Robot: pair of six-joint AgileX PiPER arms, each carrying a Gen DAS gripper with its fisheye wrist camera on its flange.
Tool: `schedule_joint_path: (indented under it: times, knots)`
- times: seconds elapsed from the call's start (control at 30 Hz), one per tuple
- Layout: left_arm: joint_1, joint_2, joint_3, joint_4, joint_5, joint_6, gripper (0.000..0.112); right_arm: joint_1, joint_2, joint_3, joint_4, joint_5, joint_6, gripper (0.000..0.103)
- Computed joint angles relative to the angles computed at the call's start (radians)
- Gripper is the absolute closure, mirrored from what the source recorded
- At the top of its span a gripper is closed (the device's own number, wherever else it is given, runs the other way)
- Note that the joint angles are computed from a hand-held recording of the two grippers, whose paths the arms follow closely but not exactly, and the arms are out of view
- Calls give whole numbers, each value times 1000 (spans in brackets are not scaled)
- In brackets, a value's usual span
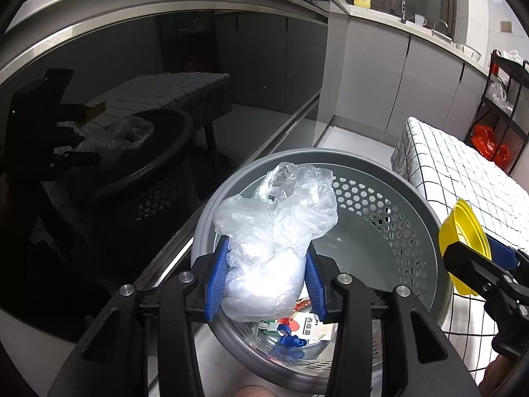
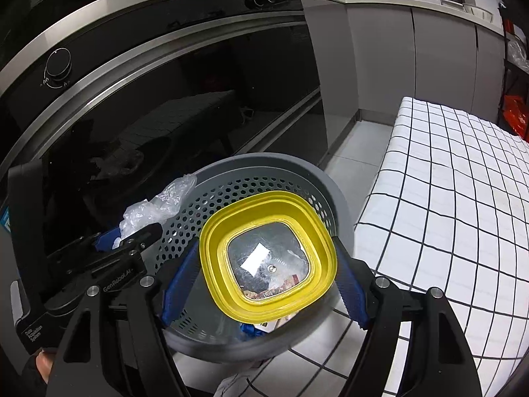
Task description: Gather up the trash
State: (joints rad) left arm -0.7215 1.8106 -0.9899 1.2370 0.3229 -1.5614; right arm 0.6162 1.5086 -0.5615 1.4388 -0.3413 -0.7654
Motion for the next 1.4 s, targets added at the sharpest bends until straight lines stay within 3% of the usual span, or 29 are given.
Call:
schedule_joint_path:
  times: [0.17, 0.23, 0.3, 0.77, 1.07, 1.4]
  knots:
    - [-5, -16, 15, 35, 5, -42, 57, -24, 18, -12, -48, 17, 21, 28]
    - [-6, -21, 21, 39, 3, -51, 44, -22, 9, -4, -52, 18, 26, 20]
    - [-6, -28, 29, 49, 5, -66, 41, -23, 7, -1, -61, 13, 37, 20]
    - [-27, -31, 27, 72, 22, -96, 36, -4, -30, 56, -78, -23, 116, 20]
    - [-43, -32, 32, 103, 40, -123, 34, 52, -45, 75, 22, -90, 57, 20]
    - [-66, -29, 40, 156, 65, -170, 24, 98, -46, 77, 104, -151, 16, 20]
